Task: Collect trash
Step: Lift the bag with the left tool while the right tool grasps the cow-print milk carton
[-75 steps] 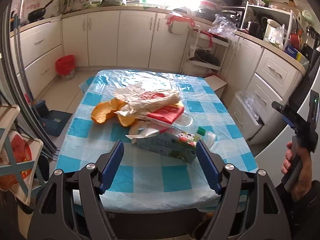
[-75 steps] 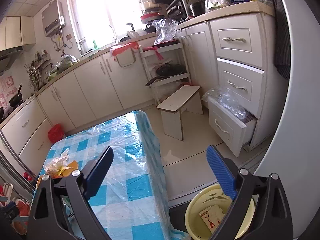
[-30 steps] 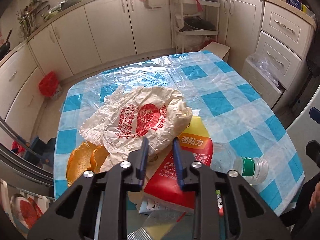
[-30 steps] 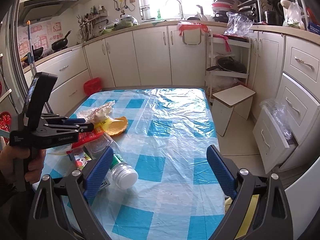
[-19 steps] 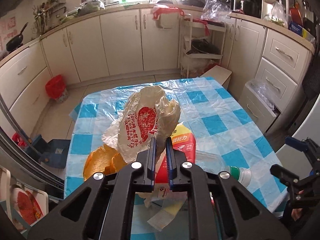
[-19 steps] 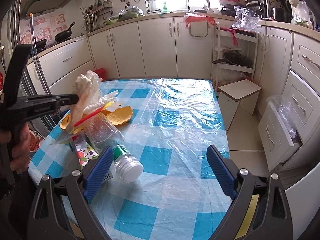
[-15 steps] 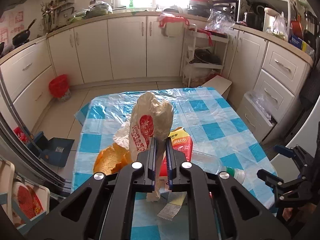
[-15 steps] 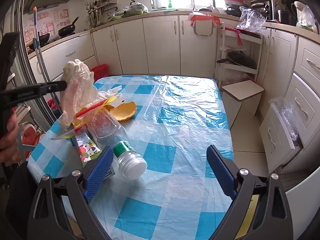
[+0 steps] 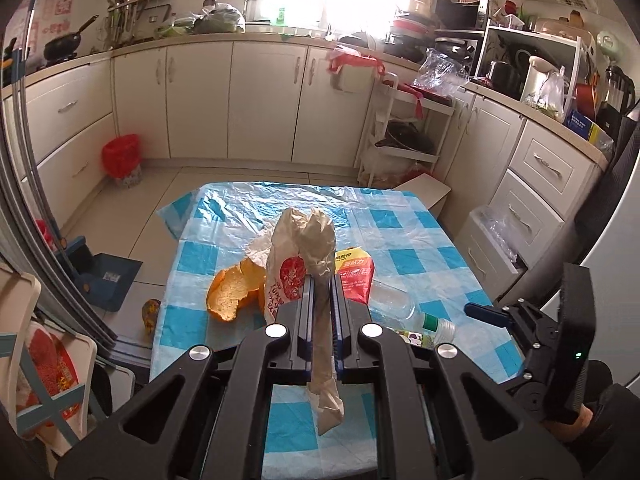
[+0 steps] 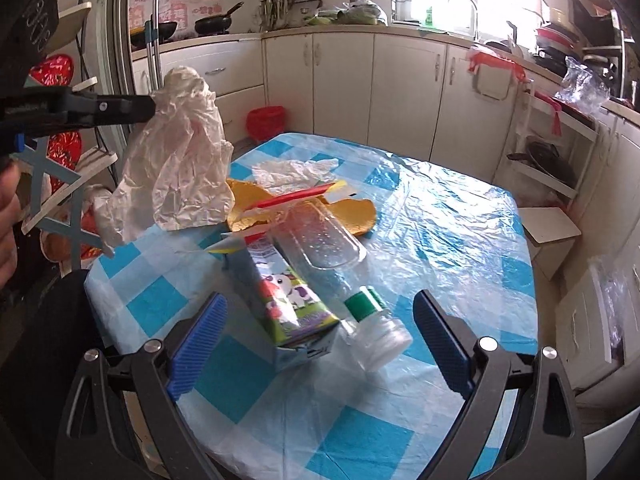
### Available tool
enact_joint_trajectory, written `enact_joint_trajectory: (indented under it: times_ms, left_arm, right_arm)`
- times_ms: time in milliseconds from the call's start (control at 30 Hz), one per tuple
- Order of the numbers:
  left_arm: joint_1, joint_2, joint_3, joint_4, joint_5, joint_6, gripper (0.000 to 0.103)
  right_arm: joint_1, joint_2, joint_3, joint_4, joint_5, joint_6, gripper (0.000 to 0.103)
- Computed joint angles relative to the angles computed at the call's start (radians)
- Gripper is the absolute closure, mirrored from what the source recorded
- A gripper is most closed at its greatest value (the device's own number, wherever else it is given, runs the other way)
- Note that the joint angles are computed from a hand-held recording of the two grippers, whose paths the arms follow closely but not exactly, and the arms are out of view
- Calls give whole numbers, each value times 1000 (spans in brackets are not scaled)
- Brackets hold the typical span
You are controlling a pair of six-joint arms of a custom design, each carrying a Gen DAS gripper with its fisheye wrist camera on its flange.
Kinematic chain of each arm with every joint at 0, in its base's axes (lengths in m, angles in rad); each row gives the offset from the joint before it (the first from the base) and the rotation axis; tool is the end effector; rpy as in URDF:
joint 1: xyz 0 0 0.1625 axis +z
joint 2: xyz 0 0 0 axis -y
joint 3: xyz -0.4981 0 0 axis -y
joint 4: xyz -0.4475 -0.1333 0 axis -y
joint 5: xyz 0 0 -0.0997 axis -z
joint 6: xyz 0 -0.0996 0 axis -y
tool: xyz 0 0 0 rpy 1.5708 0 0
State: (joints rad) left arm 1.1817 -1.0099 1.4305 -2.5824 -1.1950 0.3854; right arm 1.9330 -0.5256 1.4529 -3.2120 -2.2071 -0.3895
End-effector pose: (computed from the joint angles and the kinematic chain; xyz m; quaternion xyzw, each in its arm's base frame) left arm -0.1493 -0.8119 0.3802 0.3045 0.8908 -0.2864 0.1782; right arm 0.3624 -0.7472 0.0591 0.2250 -0.8679 0.3279 0.2976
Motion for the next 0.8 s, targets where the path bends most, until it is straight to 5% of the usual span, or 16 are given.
enact_joint_trajectory:
  times_ms: [333, 533, 700, 800]
  left_arm:
    - [15, -30, 23, 8, -12, -17, 96]
    - [28, -40, 22, 16, -13, -36, 95]
    - [31, -46, 26, 17, -17, -43, 96]
    - [32, -48, 27, 15, -18, -44, 96]
  right_arm:
    - [-4, 26, -80, 245, 71, 55, 16]
    - [-4, 26, -87, 248, 48, 79, 17]
    - [-40, 0, -106, 428, 208, 222, 28]
    - [-37, 7, -119, 451, 204, 220, 29]
